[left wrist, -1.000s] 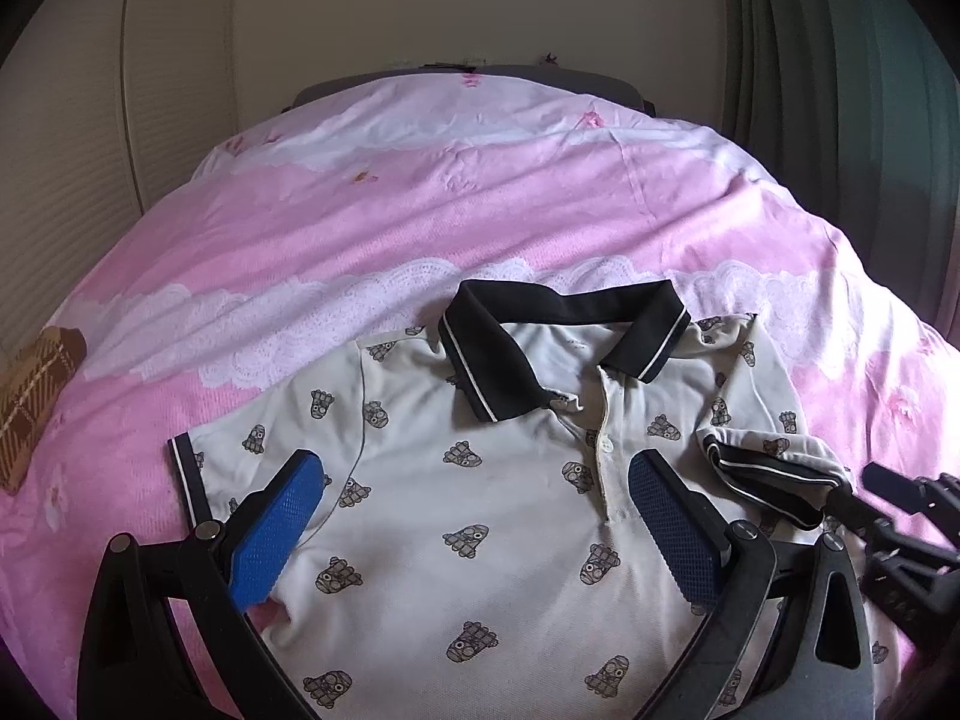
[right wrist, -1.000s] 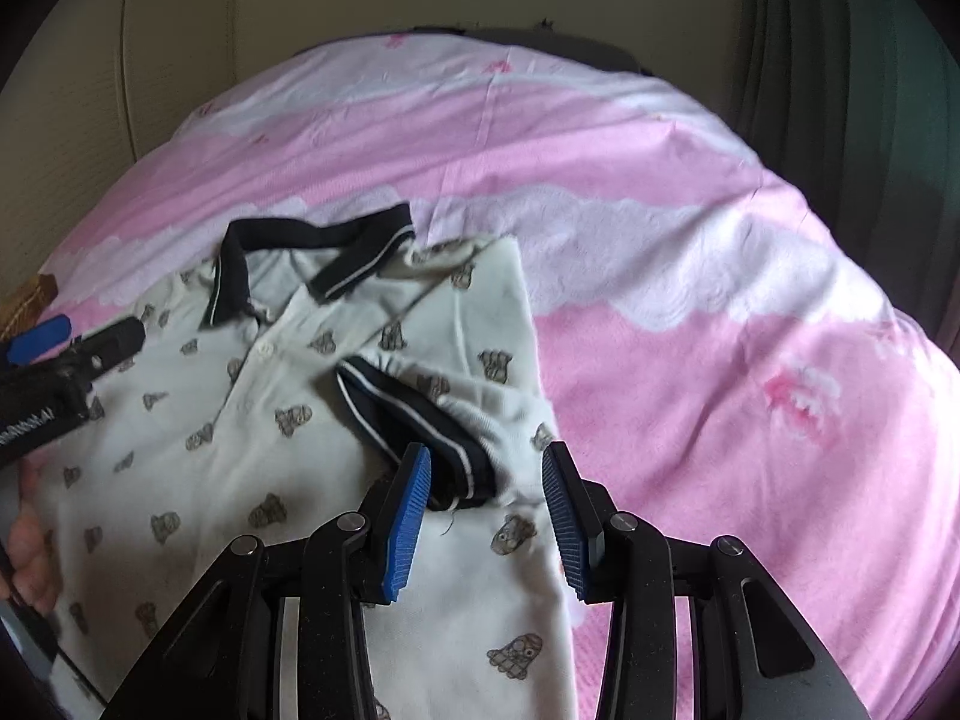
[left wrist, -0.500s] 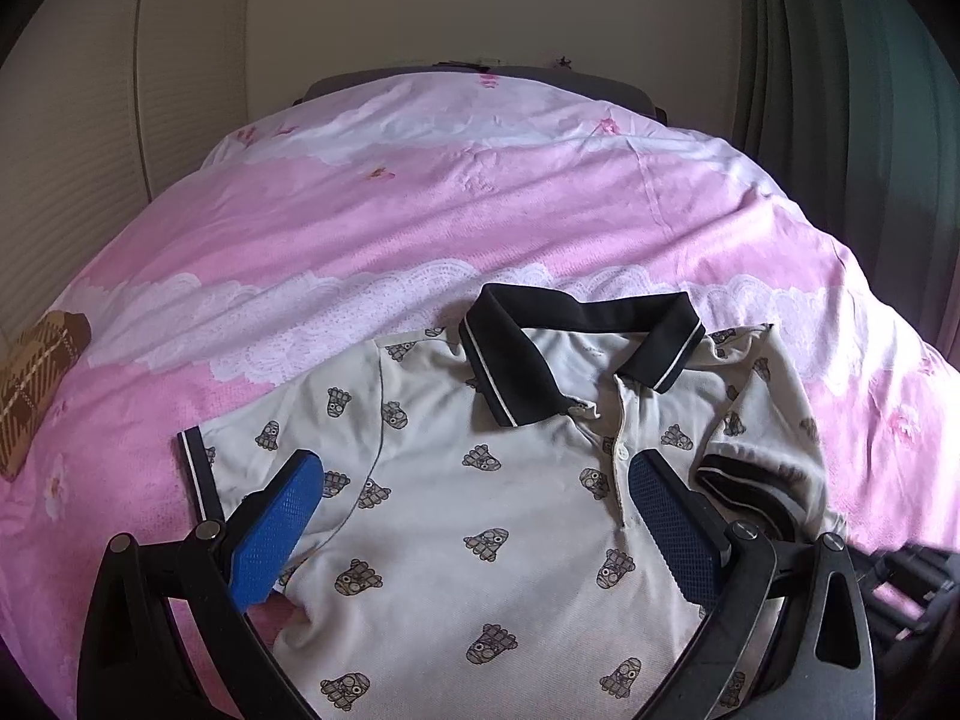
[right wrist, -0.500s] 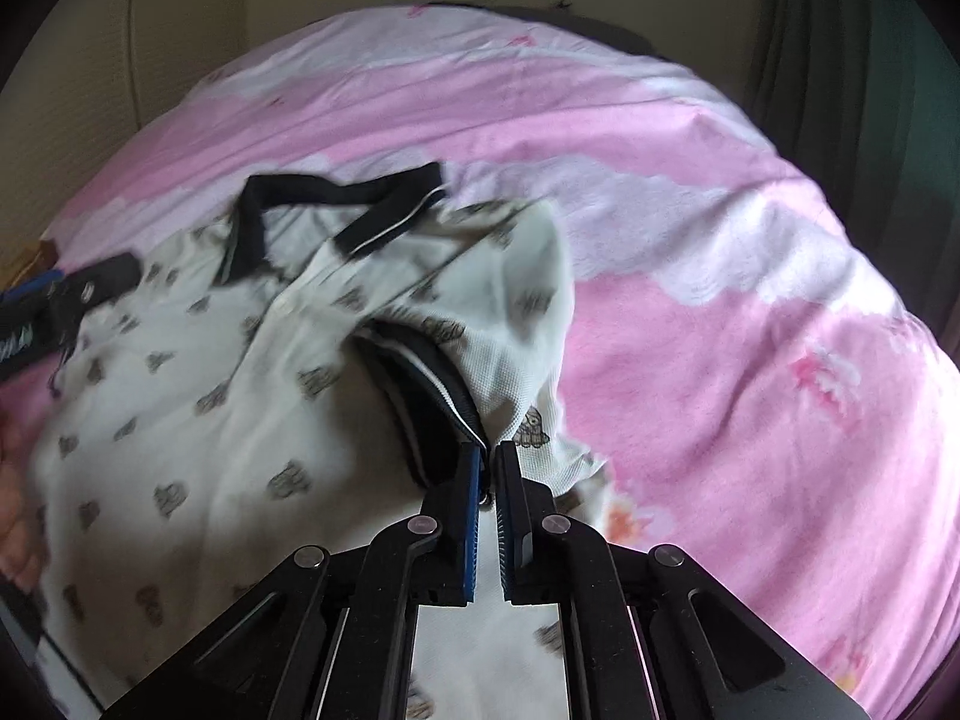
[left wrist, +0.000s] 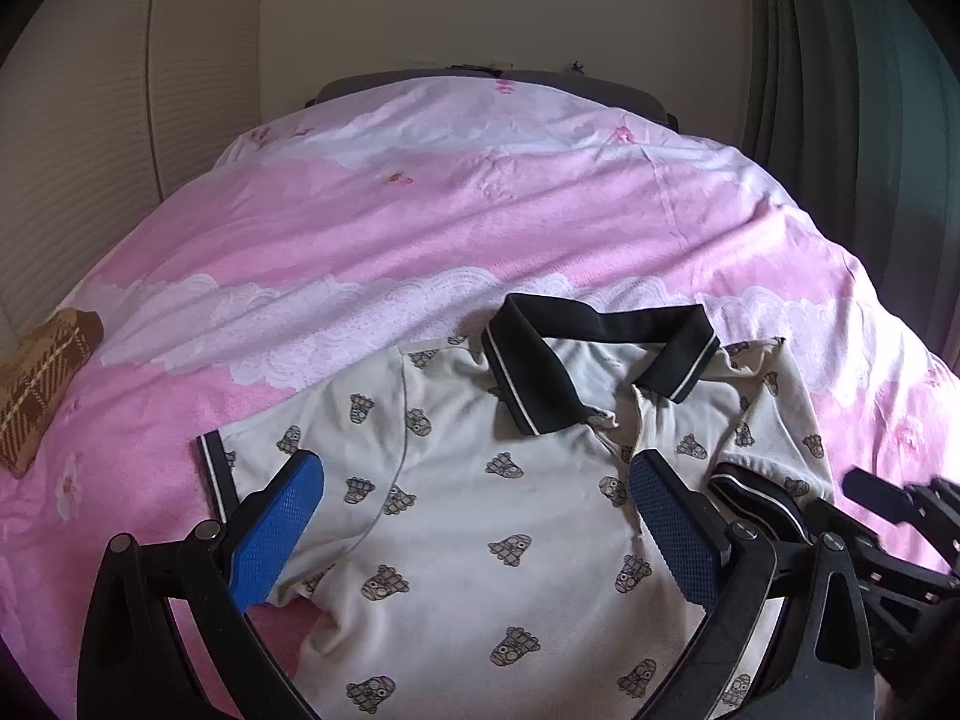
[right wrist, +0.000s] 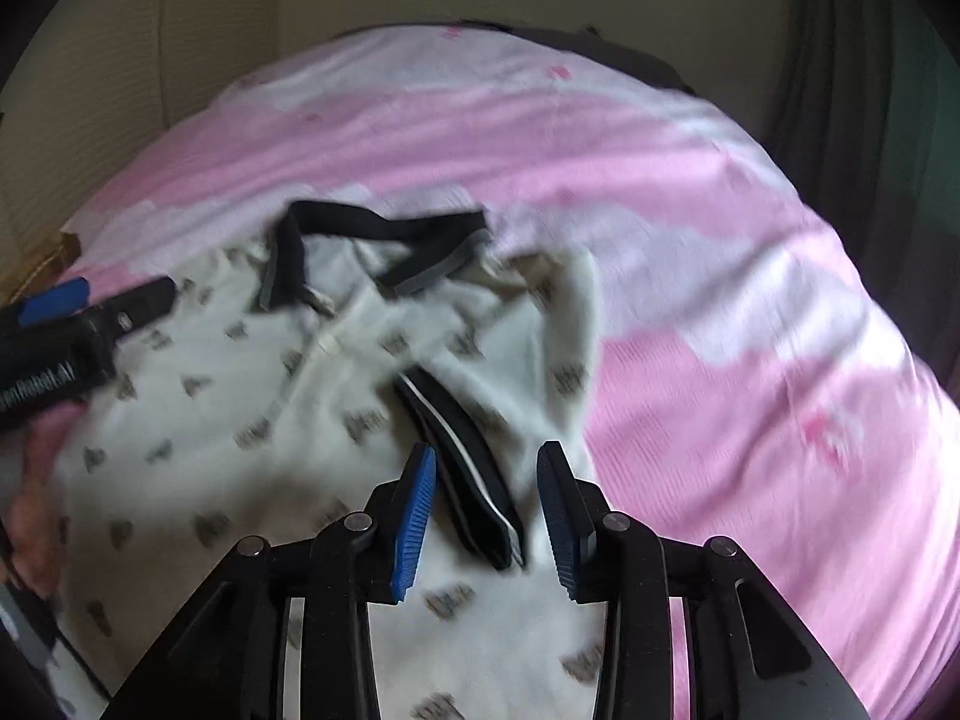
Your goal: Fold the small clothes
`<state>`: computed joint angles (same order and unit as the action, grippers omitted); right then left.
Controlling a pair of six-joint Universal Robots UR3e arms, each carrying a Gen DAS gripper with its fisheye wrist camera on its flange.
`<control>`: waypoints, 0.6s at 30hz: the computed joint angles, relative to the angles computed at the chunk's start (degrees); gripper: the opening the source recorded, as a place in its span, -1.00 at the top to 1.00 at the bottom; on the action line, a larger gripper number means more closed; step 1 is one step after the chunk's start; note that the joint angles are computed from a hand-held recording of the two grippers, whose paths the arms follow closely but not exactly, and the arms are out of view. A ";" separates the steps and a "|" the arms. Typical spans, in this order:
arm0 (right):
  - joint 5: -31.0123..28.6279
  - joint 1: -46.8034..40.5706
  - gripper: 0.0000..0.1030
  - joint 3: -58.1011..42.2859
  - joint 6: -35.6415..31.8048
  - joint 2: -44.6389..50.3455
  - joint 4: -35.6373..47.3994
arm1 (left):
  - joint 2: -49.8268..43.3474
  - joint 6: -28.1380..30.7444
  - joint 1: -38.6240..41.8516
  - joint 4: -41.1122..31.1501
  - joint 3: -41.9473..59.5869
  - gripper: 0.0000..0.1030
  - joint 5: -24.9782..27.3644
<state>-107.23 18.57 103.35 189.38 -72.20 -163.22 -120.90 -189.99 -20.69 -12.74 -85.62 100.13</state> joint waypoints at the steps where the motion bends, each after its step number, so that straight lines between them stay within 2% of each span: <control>1: 0.10 0.34 0.29 -2.16 -1.06 1.29 0.61 | 0.05 0.05 0.08 -0.01 -0.06 -1.00 0.06; 4: -0.65 1.62 0.30 -11.24 -4.68 7.69 3.44 | -0.24 0.19 0.21 -0.93 0.48 -1.00 0.29; 7: -0.36 1.47 0.30 -19.81 -4.49 13.47 9.36 | -0.42 0.38 0.56 -1.57 0.68 -1.00 -0.04; 12: -1.28 1.57 0.31 -25.76 -3.45 18.78 14.20 | -0.71 0.42 1.15 -1.94 0.73 -1.00 -0.23; 14: -3.52 2.06 0.32 -27.90 -2.98 20.80 15.97 | -0.84 0.43 1.37 -2.28 0.84 -1.00 -0.30; 16: -4.61 2.10 0.59 -29.08 -2.35 22.07 16.59 | -0.86 0.32 1.66 -2.49 0.80 -1.00 -0.40; 18: -2.50 1.06 0.78 -28.37 -1.60 21.85 15.80 | -0.53 0.04 2.03 -2.36 0.39 -1.00 -0.78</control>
<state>-109.73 19.62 74.98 187.77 -50.35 -147.42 -121.43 -189.95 -18.66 -15.10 -85.22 99.35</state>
